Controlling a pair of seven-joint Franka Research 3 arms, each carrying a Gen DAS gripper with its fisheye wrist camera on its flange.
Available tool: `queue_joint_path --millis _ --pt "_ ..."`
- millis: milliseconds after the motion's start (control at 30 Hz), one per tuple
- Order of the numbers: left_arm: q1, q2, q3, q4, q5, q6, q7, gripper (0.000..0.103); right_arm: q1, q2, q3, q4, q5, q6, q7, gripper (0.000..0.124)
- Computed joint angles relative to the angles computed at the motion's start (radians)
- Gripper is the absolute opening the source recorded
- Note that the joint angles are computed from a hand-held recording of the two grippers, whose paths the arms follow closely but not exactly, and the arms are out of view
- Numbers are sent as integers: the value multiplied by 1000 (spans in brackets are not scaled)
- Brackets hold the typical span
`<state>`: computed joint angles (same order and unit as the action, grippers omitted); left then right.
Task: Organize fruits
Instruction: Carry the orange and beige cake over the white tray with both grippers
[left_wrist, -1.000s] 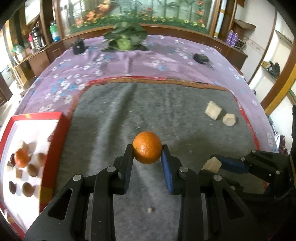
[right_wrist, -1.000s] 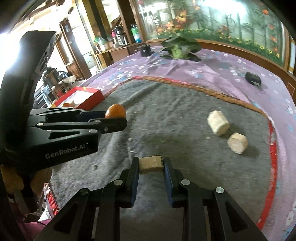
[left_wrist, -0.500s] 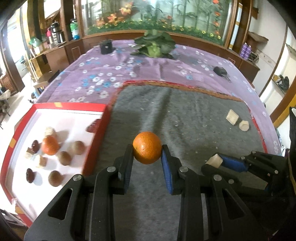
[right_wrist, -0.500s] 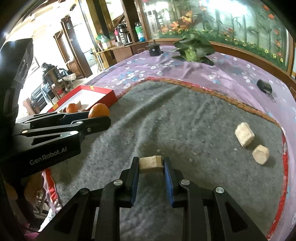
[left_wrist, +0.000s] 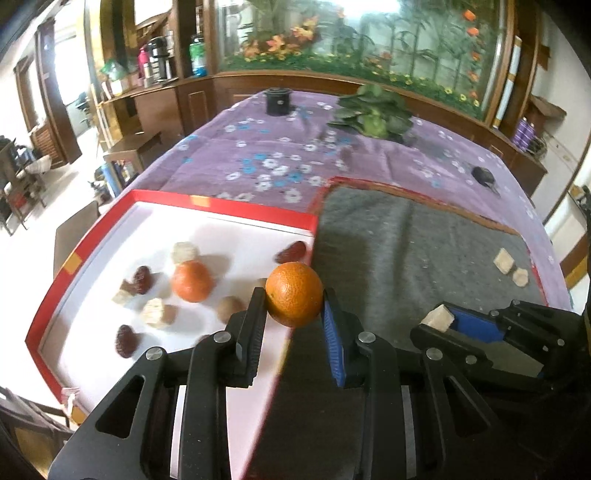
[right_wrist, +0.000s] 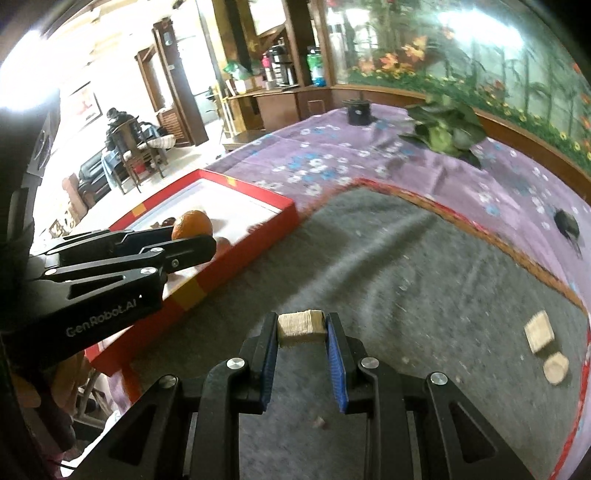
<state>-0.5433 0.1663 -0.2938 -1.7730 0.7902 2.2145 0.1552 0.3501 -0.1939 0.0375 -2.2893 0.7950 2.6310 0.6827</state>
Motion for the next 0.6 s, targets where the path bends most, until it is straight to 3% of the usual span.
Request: queue_joint_path --millis 600 --pt "93 -177 -19 -220 -65 -10 -62 29 53 90 56 126 -46 -25 -3 24"
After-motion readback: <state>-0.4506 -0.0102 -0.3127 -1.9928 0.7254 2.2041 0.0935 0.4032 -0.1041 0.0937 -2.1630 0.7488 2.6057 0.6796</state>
